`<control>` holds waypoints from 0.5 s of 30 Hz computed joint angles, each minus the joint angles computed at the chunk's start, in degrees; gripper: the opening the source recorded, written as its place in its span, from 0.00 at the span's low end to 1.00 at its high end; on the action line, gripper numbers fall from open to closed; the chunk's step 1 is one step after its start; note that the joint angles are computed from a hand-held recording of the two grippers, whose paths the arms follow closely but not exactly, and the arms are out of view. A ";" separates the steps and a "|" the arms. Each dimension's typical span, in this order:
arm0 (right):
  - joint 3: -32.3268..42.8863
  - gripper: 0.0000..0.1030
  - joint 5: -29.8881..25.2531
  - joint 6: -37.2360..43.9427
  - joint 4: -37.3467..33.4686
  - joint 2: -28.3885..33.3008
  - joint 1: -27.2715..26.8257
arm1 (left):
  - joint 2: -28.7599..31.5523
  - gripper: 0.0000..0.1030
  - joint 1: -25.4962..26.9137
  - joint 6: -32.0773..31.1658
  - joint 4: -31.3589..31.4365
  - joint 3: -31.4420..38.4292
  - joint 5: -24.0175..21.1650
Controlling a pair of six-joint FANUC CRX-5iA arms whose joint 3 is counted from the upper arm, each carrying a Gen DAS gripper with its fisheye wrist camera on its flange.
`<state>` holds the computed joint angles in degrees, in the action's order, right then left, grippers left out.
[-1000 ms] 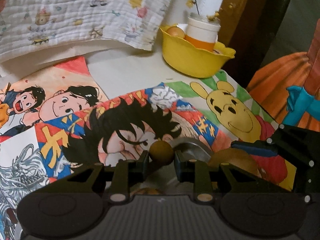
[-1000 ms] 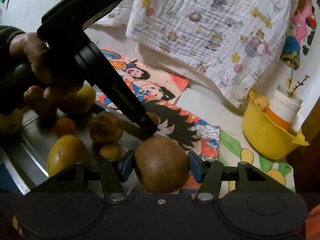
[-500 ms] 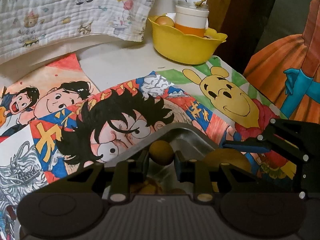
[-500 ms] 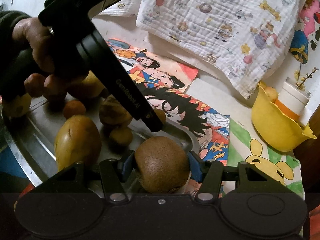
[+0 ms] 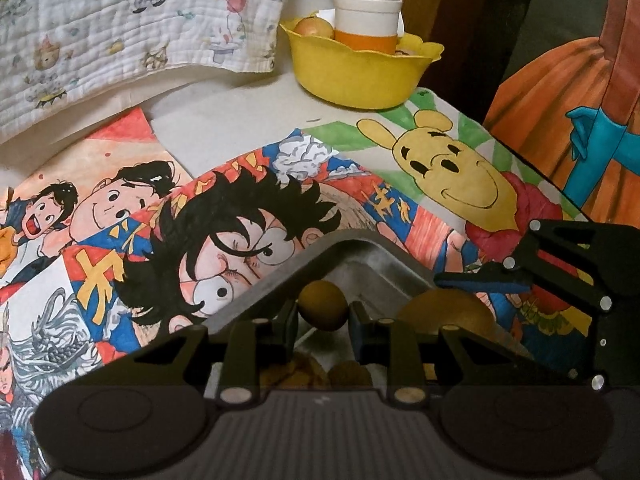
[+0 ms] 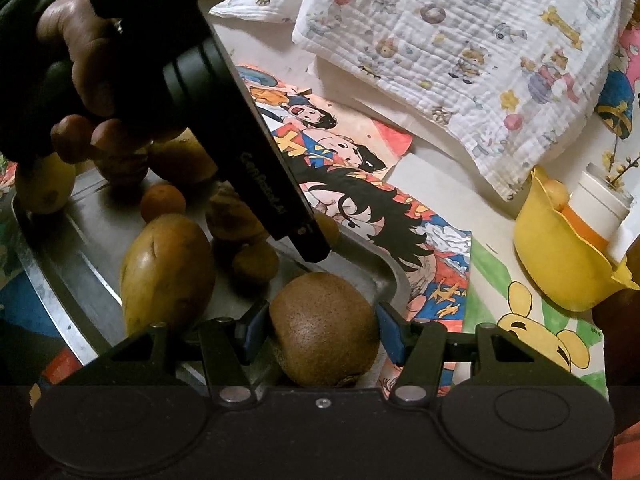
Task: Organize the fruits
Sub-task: 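Carry the brown fruit and the kiwi in both tools toward the tray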
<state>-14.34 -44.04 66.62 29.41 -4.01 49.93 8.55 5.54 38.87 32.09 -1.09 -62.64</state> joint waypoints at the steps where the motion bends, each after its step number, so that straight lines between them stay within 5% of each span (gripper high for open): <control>1: 0.07 0.58 -0.07 0.12 -0.10 0.03 -0.01 | 0.10 0.29 -0.11 0.46 -0.44 0.35 -0.19; 15: 0.99 0.58 -0.42 1.39 -1.92 0.32 -0.36 | 1.86 0.29 -1.02 3.94 -3.77 3.75 -2.35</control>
<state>-13.36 -44.46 68.01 27.49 -3.69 49.58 10.41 4.52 42.81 28.32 2.66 -65.00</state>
